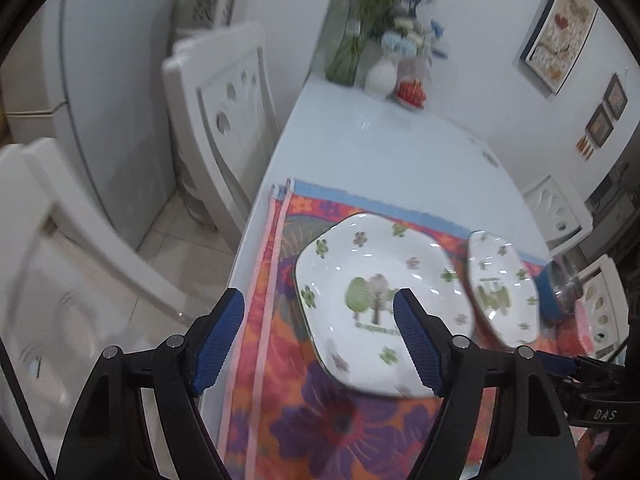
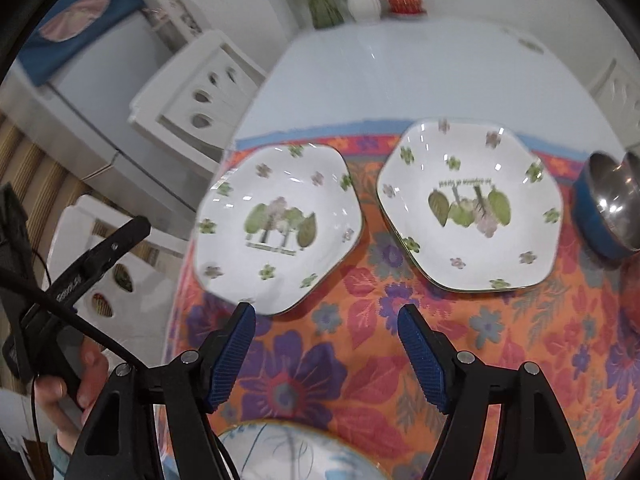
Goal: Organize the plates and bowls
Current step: 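Move the right tool toward the larger tree-print hexagonal plate, then grip the rim of the tree-print plate with the right gripper and lift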
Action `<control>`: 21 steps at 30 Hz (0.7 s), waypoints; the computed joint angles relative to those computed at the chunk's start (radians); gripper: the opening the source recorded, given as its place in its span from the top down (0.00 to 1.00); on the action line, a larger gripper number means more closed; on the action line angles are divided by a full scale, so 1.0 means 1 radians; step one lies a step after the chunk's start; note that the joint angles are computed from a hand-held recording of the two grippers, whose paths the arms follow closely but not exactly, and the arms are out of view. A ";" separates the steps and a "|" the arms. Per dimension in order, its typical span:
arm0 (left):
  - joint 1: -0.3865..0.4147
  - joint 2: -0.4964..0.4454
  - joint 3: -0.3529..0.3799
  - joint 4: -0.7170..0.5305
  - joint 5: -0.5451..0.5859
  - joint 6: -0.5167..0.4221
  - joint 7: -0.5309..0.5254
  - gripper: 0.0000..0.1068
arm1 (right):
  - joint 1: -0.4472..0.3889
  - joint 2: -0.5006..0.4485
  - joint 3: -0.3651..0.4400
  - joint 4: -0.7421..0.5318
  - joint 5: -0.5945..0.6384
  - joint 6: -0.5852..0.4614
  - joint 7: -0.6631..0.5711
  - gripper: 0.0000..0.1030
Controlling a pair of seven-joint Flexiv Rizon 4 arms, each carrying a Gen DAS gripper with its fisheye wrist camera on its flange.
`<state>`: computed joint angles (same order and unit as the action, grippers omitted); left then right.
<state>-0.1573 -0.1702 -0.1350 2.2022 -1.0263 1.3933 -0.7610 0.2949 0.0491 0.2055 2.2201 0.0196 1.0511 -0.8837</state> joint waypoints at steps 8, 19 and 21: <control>0.069 -0.151 -0.032 -0.121 0.096 -0.067 0.011 0.39 | -0.019 -0.128 -0.009 -0.076 0.189 -0.002 -0.159 0.44; 0.135 -0.251 -0.095 -0.202 0.138 -0.120 0.040 0.54 | -0.041 -0.235 0.013 -0.138 0.226 0.060 -0.227 0.56; 0.144 -0.258 -0.109 -0.208 0.125 -0.123 0.059 0.54 | -0.043 -0.244 0.016 -0.141 0.216 0.074 -0.234 0.57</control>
